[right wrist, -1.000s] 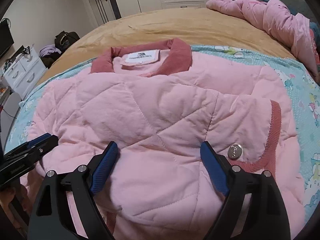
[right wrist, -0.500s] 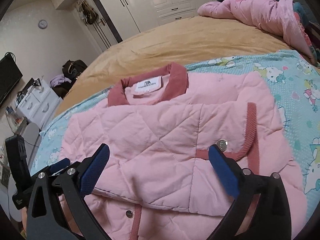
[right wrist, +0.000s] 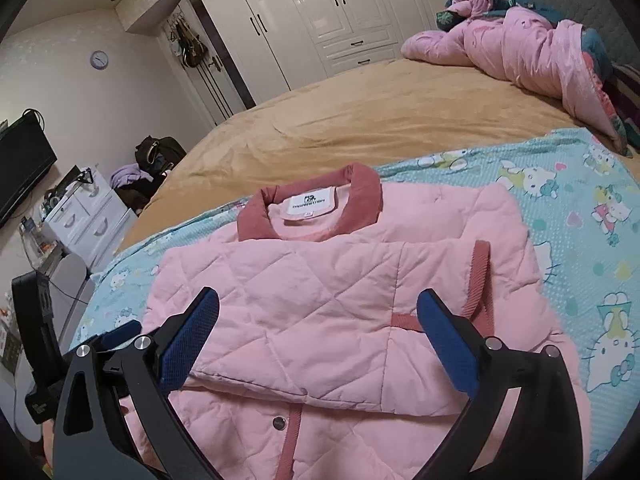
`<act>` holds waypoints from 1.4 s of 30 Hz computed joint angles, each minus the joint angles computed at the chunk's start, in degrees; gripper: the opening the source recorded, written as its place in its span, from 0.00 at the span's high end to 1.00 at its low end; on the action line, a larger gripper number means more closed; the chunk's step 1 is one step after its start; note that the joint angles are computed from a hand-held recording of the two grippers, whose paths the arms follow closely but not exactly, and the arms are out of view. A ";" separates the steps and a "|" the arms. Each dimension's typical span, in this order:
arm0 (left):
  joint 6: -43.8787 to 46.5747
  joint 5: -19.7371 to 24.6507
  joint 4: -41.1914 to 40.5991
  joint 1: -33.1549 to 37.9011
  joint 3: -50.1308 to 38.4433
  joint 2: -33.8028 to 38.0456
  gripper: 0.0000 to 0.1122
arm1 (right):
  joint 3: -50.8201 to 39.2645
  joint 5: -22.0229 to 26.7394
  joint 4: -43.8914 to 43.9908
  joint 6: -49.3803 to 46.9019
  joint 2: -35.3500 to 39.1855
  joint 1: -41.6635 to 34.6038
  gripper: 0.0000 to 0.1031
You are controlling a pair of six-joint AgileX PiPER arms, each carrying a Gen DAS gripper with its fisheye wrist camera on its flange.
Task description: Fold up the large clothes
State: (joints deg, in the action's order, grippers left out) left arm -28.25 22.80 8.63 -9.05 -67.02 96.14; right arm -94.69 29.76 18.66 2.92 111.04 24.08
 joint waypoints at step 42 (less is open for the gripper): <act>-38.62 20.97 33.08 -22.82 14.23 -28.47 0.16 | 30.99 2.01 -9.60 6.67 -38.04 0.96 0.04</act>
State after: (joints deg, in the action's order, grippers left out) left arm -66.87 43.76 41.71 -31.86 -52.79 67.67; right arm -63.70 31.77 9.06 9.59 73.00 25.03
